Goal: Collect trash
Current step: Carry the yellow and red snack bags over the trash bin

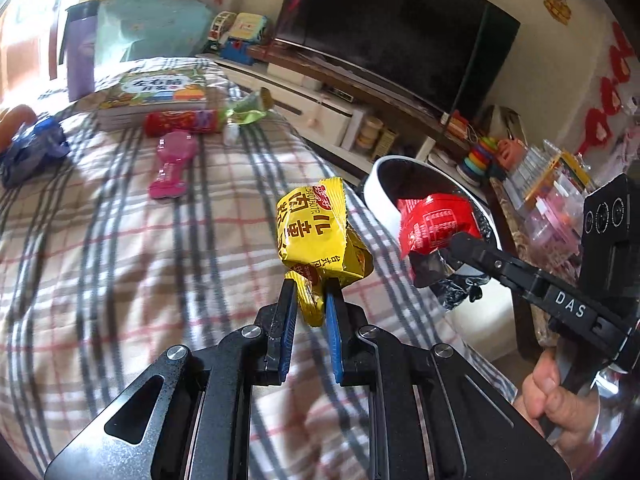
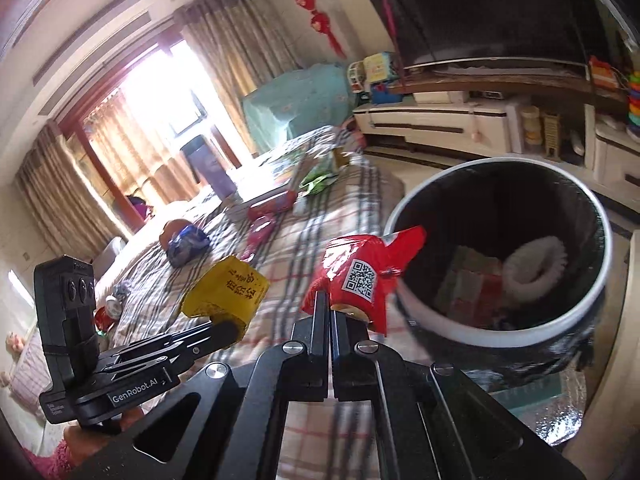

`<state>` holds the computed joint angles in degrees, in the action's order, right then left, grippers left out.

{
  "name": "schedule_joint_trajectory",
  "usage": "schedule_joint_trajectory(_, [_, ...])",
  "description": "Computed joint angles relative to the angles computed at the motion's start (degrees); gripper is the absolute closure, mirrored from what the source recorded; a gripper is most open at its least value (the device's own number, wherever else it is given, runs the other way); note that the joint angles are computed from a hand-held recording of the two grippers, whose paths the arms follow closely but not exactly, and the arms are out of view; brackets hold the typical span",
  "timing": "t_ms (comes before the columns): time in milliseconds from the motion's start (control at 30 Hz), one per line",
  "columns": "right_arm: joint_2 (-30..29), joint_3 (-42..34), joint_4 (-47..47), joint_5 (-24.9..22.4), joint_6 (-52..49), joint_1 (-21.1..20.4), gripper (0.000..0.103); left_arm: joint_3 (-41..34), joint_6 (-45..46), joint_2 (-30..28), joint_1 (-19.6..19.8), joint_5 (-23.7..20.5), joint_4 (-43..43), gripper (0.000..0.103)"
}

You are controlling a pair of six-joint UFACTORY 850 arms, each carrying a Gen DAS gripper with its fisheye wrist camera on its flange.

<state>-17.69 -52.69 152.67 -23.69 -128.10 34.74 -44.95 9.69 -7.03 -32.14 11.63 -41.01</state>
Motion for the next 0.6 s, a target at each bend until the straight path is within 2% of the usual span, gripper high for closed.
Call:
schedule_joint_trajectory(267, [2.14, 2.05, 0.80, -0.85, -0.61, -2.09, 0.103, -3.47, 3.57, -2.04, -1.07, -1.07, -1.68, 0.090])
schedule_joint_trajectory(600, [3.17, 3.01, 3.35, -1.32, -2.61, -4.48, 0.103, -8.67, 15.54, -4.86, -2.37, -2.63, -10.47, 0.090])
